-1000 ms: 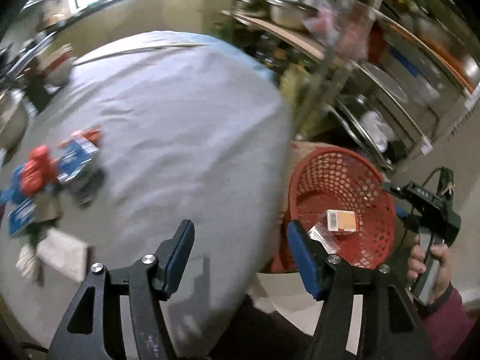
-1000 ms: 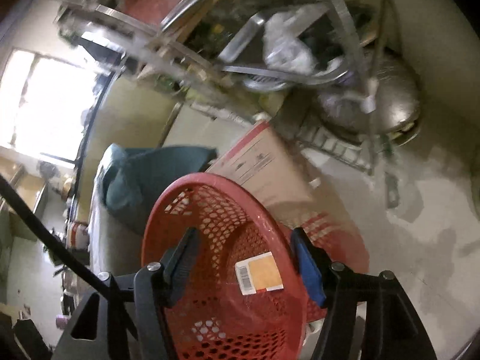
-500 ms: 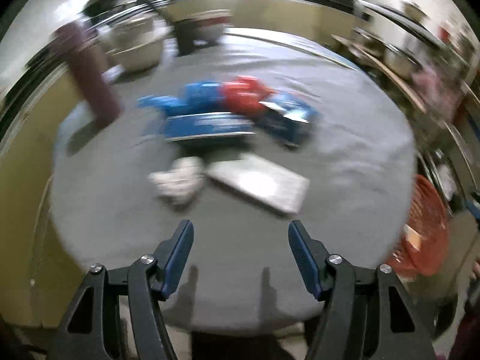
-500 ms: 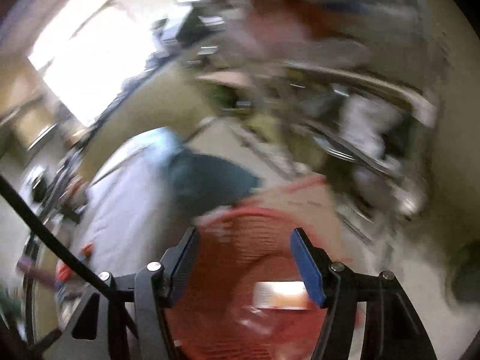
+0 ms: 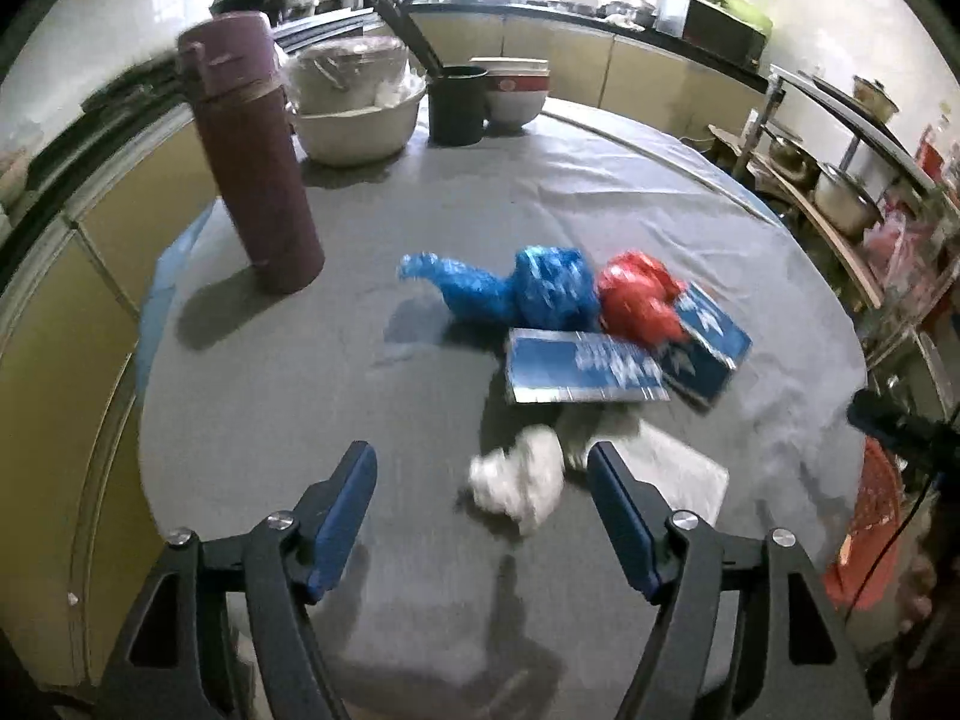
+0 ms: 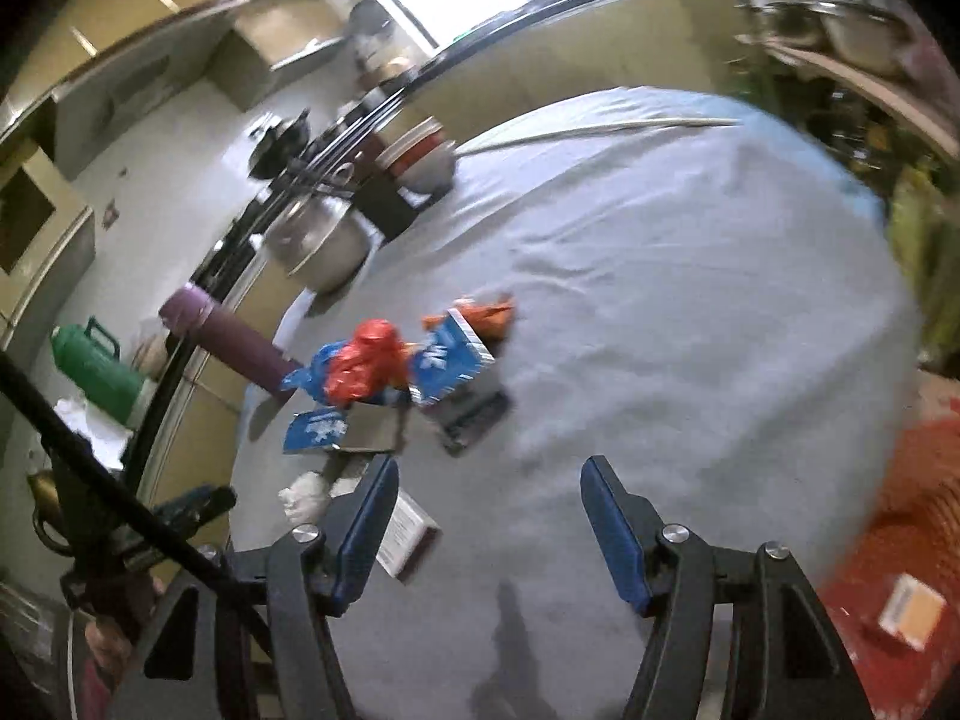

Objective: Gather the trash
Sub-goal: 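Grasp the blue toothpaste box with the right tool while the left tool grasps another blue box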

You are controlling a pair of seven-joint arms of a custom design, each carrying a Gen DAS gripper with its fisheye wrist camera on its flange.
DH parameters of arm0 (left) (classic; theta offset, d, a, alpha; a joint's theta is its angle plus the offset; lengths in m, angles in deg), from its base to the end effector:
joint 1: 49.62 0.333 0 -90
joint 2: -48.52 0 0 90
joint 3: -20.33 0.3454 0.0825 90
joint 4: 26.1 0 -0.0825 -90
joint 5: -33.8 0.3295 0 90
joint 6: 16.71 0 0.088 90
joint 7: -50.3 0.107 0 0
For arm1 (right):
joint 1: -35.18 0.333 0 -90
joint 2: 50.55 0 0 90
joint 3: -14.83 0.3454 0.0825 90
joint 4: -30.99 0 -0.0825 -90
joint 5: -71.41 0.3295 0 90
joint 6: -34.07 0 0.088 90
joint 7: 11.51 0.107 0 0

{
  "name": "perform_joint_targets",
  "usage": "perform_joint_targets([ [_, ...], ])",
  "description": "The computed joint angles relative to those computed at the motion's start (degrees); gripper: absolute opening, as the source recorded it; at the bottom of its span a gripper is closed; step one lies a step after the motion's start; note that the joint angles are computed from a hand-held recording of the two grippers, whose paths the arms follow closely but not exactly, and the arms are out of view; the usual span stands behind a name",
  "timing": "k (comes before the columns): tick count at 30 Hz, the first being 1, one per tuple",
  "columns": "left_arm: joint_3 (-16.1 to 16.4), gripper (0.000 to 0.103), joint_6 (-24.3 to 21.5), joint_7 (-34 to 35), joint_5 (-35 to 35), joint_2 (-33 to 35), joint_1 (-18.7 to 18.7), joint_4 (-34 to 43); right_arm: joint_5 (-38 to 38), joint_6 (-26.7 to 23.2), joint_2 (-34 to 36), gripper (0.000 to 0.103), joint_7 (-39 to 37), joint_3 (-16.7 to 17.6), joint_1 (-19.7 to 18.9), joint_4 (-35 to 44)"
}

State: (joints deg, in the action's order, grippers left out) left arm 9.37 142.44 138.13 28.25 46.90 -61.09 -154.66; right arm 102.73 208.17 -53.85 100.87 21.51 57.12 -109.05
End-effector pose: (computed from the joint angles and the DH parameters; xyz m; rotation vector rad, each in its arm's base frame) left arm 0.4793 -0.1942 0.5045 -1.6874 2.2282 -0.7198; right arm 0.4358 0.1933 0.4599 -1.3516 2.0719 -0.0007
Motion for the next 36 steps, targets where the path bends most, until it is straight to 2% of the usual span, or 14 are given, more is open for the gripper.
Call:
perform_joint_targets([
  [3,-0.16,0.073,-3.48,7.31,-12.28,4.10,0.60,5.98,-4.27,-0.39,4.53,0.068,2.15,-0.29,-0.84,4.30],
  [5,-1.40,0.075,-5.98,10.96,-18.84,6.97,1.83,10.00,-4.96,-0.35,8.07,0.076,1.39,-0.69,-1.38,7.54],
  [8,-2.26,0.075,-10.63,5.51,-19.06,12.25,2.75,16.36,-5.28,-1.07,12.55,0.076,1.21,-0.90,-2.54,12.14],
  [11,-4.30,0.073,-11.20,3.15,-23.00,15.82,4.55,19.19,10.37,-1.07,17.41,0.076,-10.89,7.23,-9.33,17.00],
  [15,-6.45,0.031,-12.40,4.28,-25.61,17.39,6.13,19.56,23.31,-2.24,21.10,0.076,-23.82,12.87,-12.63,20.94],
  [16,-6.63,0.031,-11.97,4.60,-25.26,17.21,6.04,18.87,23.47,-2.62,21.39,0.073,-24.79,12.53,-11.79,21.19],
  [17,-6.82,0.030,-10.96,5.14,-25.27,16.80,6.04,17.92,21.81,-3.25,21.40,0.062,-24.22,11.13,-10.12,21.17],
  [19,-7.97,0.024,-9.92,8.42,-28.43,15.24,7.07,15.31,19.01,-3.65,21.02,0.050,-23.39,8.62,-7.04,20.63],
  [21,-8.40,0.019,-9.62,11.72,-31.68,13.58,7.59,13.18,17.34,-3.42,19.78,0.045,-22.28,6.96,-4.72,19.45],
  [23,-8.55,0.015,-10.31,17.00,-36.32,11.68,8.11,11.04,18.70,-4.01,18.15,0.041,-23.43,7.30,-4.60,18.03],
  [25,-8.01,0.013,-10.22,21.59,-39.30,9.56,7.38,8.63,21.79,-5.14,16.00,0.040,-25.51,7.78,-4.64,16.03],
  [29,-6.48,0.010,-12.31,27.09,-41.38,4.59,4.48,3.92,24.20,-4.51,11.30,0.039,-25.20,5.93,-2.20,10.79],
  [33,-4.59,0.010,-16.35,31.29,-42.35,0.55,1.14,-0.07,14.43,-5.72,5.42,0.038,-14.86,2.56,0.61,4.57],
  [36,-3.32,0.016,-11.40,30.22,-38.77,-1.91,-1.34,-2.18,11.97,-5.77,2.50,0.040,-11.36,1.79,1.20,1.81],
])
